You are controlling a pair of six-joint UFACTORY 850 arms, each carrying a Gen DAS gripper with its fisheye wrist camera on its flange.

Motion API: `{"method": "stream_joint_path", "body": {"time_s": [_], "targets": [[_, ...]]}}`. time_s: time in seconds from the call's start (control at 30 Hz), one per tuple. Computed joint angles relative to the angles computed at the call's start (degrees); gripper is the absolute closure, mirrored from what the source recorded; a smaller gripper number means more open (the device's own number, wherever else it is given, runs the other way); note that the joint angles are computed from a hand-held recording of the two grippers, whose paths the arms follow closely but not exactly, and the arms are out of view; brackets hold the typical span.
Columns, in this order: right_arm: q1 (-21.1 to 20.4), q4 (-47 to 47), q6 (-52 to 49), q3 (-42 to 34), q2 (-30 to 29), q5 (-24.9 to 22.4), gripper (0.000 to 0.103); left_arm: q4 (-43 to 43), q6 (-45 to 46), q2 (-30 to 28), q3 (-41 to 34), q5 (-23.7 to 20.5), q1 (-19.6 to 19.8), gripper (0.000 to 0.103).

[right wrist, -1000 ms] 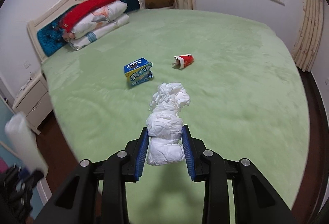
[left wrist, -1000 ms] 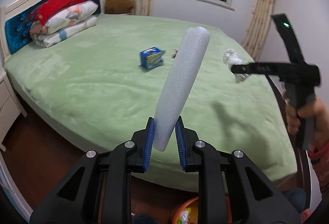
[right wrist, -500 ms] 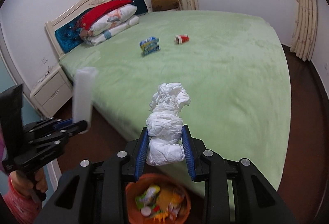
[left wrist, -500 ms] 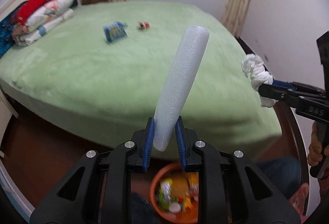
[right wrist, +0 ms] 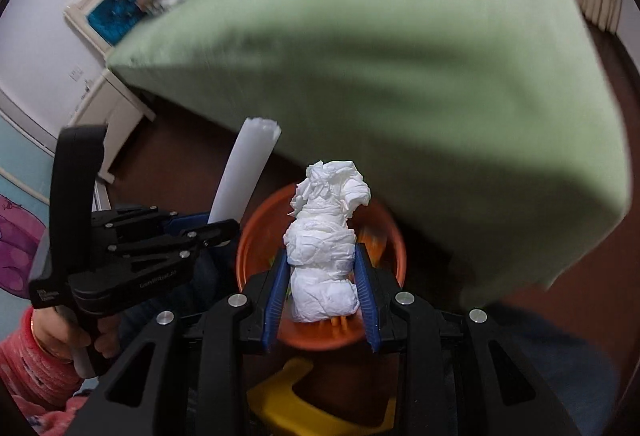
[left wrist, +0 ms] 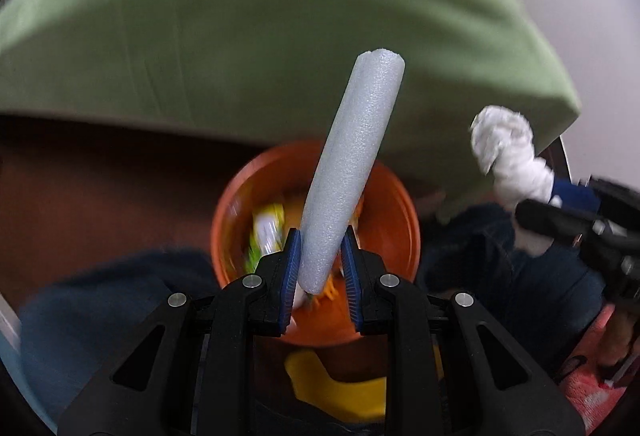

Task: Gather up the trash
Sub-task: 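Drop the foam tube and tissue into the orange bucket with both tools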

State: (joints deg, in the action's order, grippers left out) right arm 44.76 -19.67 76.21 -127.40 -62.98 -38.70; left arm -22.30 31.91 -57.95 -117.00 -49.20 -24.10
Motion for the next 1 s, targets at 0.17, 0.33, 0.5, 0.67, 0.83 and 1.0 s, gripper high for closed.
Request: {"method": "stream_joint_path", "body": {"time_s": [0.17,0.33,0.5,0.67,0.83,1.0], "targets": [[-1.28,12.76,-7.87,-5.07,-5.67,-0.54,0.070,2.29,-6.89,-5.61,-4.88,-7.25,-0.23,0.082],[-2.52,22.02,-13.31,-14.46,-12.95,-4.79,0.070,6.10,-13.19,-11.62,-11.14,-13.25,-0.86,0.082],[-3.69,29.08,-14.12,-5.71,-9.78,0.72,0.044,8.80,-18.47,-16.22,-16.83,-17.98,-1.14,0.056],[-3.48,26.98,-10.14,-0.95,-7.14,3.56,0.029,11.26,-19.66,-13.21,-11.58,-13.46,-1.33,0.024],[-3.72,26.36,-8.66,0.06,-6.41,4.27,0.022,11.60,-19.04,-12.98,-11.15,-13.37,-1.36,0.020],[-3.97,26.16,-8.12,1.07,-5.50,5.33,0.022,10.70,-18.79,-12.14,-10.09,-12.95,-1.15,0.020]]}}
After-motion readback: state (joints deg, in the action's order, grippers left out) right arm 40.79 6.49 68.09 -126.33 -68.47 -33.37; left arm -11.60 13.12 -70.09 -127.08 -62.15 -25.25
